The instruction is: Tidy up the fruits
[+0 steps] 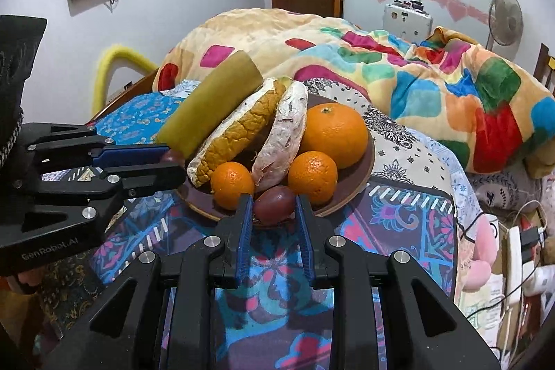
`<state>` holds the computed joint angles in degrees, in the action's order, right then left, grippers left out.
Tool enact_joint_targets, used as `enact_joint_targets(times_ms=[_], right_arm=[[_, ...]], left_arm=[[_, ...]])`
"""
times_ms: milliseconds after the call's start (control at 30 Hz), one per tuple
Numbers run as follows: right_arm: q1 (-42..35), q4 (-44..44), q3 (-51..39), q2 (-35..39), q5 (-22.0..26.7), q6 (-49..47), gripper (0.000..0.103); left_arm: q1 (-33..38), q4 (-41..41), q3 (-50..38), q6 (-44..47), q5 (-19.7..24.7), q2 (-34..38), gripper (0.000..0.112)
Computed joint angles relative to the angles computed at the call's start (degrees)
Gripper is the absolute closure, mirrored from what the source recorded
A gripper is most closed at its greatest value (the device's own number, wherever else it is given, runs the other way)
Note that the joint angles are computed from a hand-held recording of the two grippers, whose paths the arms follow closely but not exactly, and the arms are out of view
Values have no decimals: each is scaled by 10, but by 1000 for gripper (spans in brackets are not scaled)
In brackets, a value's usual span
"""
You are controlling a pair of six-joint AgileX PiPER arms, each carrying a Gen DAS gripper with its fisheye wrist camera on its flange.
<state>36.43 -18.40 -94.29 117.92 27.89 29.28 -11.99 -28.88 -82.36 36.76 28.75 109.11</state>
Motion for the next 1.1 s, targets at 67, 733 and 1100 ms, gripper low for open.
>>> enact_joint_targets(times_ms=[67,733,1100], right_arm=[[-2,16,-7,5,5,-15,79],[87,-357,135,-156,5,381,65],[279,-644,204,-283,191,688,65]], left_arm=[[-1,-2,-3,3,3,4,95],[54,-189,150,159,-36,-170,82],[43,-324,324,287,-145,-460,81]])
